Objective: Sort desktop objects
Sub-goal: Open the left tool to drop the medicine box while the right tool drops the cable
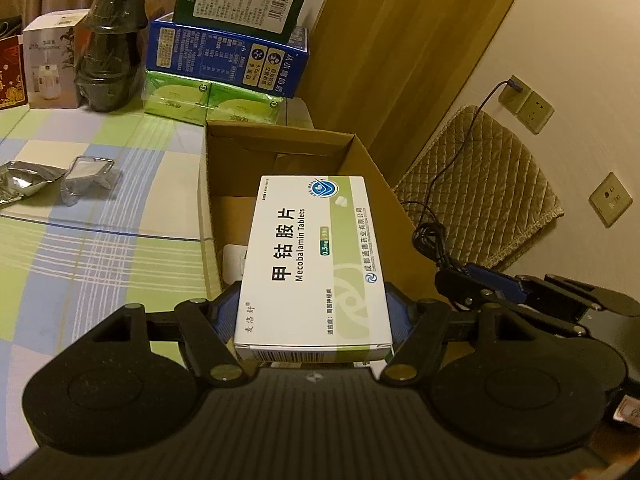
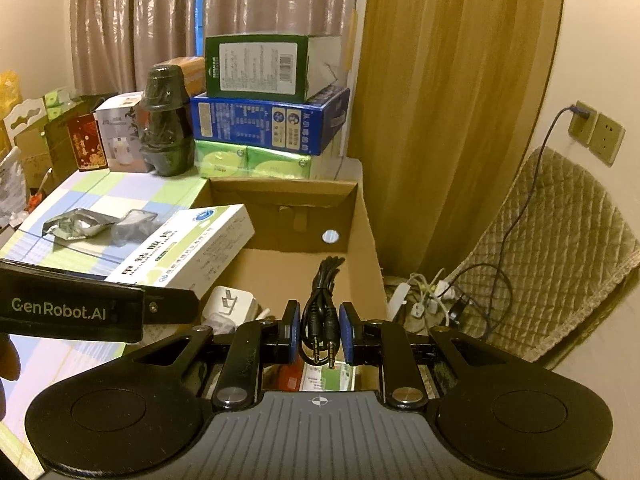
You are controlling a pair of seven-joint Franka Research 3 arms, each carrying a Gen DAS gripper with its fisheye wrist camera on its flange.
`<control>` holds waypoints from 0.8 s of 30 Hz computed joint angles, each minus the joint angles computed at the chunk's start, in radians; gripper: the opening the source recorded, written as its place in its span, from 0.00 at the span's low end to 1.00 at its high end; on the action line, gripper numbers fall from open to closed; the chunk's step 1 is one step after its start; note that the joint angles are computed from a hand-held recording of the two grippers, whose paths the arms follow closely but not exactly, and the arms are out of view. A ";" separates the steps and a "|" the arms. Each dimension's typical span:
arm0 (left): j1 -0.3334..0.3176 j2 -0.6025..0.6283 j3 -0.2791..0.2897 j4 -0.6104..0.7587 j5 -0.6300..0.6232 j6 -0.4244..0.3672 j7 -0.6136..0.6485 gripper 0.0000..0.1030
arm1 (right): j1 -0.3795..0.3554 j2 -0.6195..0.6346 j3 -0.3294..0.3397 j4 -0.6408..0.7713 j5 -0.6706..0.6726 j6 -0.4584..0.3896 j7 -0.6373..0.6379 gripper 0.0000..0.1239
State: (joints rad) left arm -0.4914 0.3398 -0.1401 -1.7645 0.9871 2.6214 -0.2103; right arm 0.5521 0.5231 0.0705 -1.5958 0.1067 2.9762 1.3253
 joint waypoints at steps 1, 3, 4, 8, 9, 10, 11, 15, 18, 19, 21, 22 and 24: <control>0.004 0.009 0.000 0.011 -0.005 0.004 0.006 0.65 | -0.007 0.012 0.008 0.018 0.007 -0.012 -0.002 0.14; 0.009 0.026 0.003 0.030 -0.009 0.018 0.026 0.65 | -0.016 0.031 0.017 0.049 0.022 -0.034 -0.001 0.14; 0.013 0.031 0.003 0.036 -0.023 0.021 0.040 0.65 | -0.020 0.039 0.021 0.061 0.030 -0.041 0.001 0.14; 0.006 0.016 0.021 0.018 -0.014 0.028 0.022 0.66 | -0.028 0.060 0.031 0.091 0.052 -0.063 0.009 0.14; 0.007 0.007 0.023 0.006 -0.008 0.031 0.011 0.66 | -0.030 0.063 0.034 0.095 0.057 -0.065 0.009 0.14; 0.009 -0.002 0.024 -0.007 -0.002 0.036 -0.002 0.66 | -0.032 0.068 0.038 0.099 0.065 -0.063 0.012 0.14; 0.012 -0.011 0.024 -0.020 0.003 0.040 -0.014 0.66 | -0.041 0.071 0.050 0.101 0.079 -0.056 0.009 0.15; 0.028 -0.047 0.018 -0.075 0.027 0.051 -0.059 0.66 | -0.065 0.080 0.081 0.111 0.140 -0.047 0.015 0.55; 0.040 -0.072 0.006 -0.112 0.039 0.054 -0.074 0.66 | -0.061 0.060 0.079 0.085 0.141 -0.038 0.002 0.55; 0.042 -0.079 0.002 -0.122 0.042 0.051 -0.080 0.66 | -0.059 0.051 0.077 0.074 0.140 -0.037 -0.001 0.55; 0.049 -0.092 -0.005 -0.142 0.050 0.051 -0.094 0.66 | -0.059 0.033 0.078 0.051 0.142 -0.037 -0.005 0.55; 0.052 -0.097 -0.009 -0.151 0.052 0.052 -0.100 0.66 | -0.057 0.023 0.076 0.039 0.142 -0.037 -0.005 0.55; 0.058 -0.110 -0.016 -0.169 0.056 0.052 -0.111 0.66 | -0.050 0.002 0.071 0.013 0.137 -0.032 -0.004 0.55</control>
